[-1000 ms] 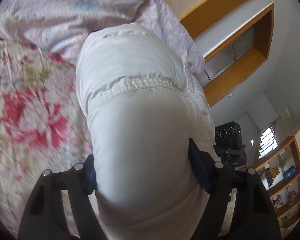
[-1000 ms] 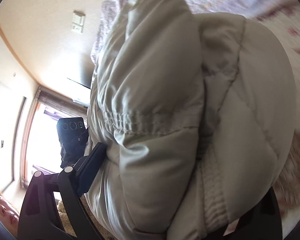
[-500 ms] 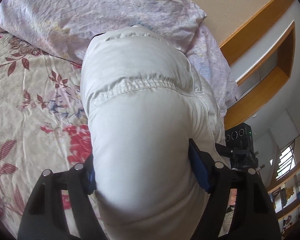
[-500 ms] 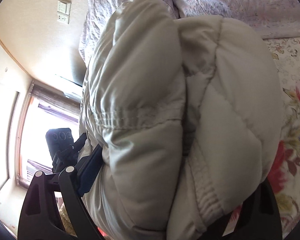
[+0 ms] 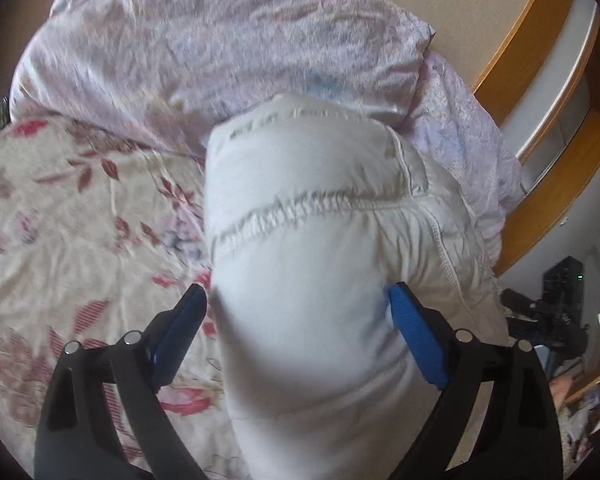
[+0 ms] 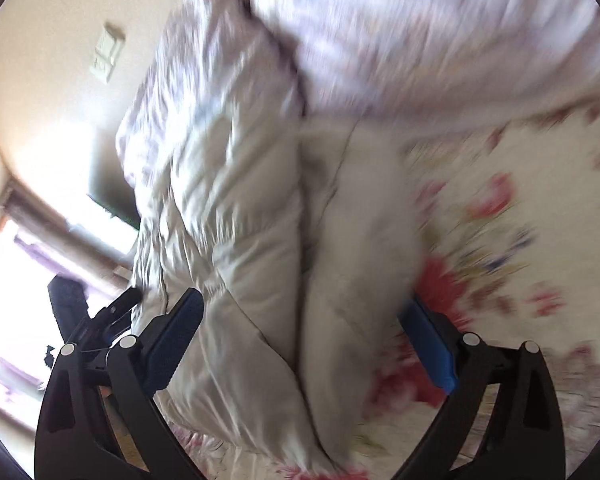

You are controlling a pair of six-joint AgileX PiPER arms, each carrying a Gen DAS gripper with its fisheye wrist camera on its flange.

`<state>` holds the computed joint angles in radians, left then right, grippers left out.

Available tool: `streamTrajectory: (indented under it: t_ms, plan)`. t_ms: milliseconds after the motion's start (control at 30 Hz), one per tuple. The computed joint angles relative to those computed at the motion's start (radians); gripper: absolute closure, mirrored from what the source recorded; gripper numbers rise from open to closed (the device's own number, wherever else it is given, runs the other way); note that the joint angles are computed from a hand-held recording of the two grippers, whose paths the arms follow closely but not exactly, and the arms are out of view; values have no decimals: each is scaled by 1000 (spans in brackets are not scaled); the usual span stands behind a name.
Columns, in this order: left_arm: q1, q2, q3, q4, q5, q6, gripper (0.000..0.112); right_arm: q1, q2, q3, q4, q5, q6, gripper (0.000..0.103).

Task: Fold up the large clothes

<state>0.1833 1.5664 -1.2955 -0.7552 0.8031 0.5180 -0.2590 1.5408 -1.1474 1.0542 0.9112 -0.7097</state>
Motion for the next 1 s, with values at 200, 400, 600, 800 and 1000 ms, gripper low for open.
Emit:
streamTrajectory:
  t_ms: [200, 400, 600, 800, 1000]
  plan:
    - [-184, -87, -22, 481, -176, -272, 12, 98, -123, -53, -160, -161, 95, 6]
    - [-361, -34, -86, 896, -168, -557, 12, 449, -29, -189, -751, -382, 536, 42]
    - [-384, 8, -108, 894, -191, -583, 12, 504, 27, -214, -908, -494, 633, 59]
    - [-353, 61, -125, 746, -196, -507, 12, 508, 148, -281, -1109, -444, 800, 62]
    - [-376, 92, -119, 797, -224, -565, 11, 483, 193, -233, -1034, -509, 777, 63]
